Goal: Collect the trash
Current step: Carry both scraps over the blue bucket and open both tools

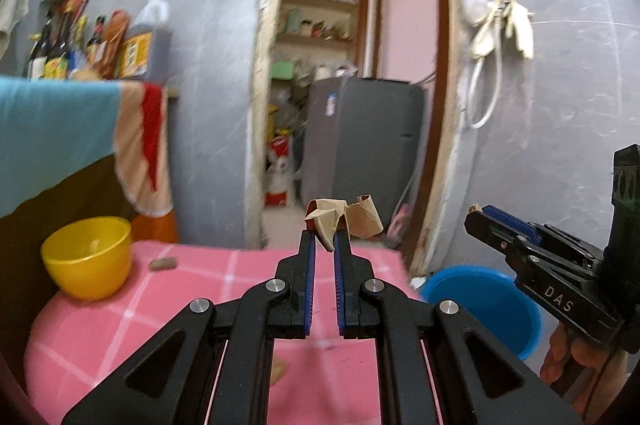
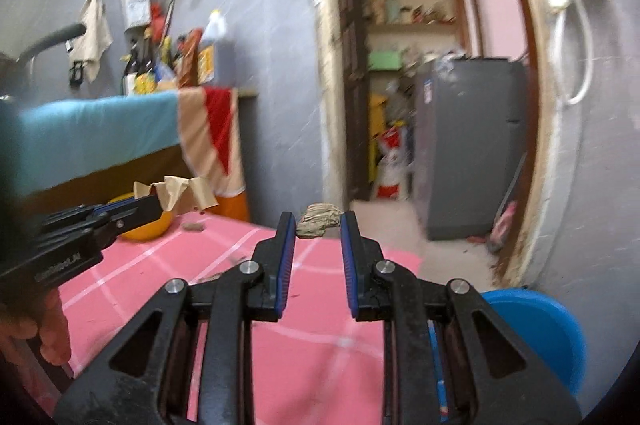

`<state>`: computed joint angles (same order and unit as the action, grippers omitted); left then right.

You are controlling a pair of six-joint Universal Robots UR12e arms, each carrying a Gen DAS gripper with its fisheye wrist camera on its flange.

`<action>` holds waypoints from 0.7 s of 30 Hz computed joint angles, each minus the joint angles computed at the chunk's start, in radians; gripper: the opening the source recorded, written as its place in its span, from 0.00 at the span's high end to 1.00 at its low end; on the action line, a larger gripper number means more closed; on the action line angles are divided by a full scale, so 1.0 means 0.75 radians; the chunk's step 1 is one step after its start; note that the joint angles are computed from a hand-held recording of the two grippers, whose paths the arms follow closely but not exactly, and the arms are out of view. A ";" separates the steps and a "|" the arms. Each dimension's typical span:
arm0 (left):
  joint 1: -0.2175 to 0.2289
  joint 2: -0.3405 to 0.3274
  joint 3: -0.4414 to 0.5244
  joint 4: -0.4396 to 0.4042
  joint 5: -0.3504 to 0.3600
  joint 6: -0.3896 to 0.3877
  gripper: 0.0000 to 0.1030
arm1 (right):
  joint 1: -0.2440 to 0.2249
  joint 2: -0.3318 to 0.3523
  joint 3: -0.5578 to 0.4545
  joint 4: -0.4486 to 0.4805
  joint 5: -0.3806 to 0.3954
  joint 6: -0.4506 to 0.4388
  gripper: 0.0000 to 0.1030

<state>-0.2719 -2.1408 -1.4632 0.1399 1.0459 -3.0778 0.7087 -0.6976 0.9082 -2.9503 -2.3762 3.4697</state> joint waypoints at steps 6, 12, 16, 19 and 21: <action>-0.046 -0.022 0.042 0.046 -0.072 -0.023 0.94 | 0.019 -0.042 0.078 -0.121 -0.213 -0.109 0.68; -0.095 -0.052 0.089 0.044 -0.133 -0.037 0.94 | 0.026 -0.087 0.169 -0.198 -0.365 -0.149 0.68; -0.130 -0.071 0.120 -0.007 -0.154 -0.020 0.94 | 0.025 -0.148 0.281 -0.188 -0.412 -0.069 0.68; -0.153 -0.082 0.140 -0.071 -0.164 0.010 0.94 | 0.022 -0.190 0.353 -0.132 -0.436 0.021 0.68; -0.166 -0.088 0.154 -0.119 -0.170 0.036 0.94 | 0.018 -0.218 0.401 -0.087 -0.437 0.088 0.68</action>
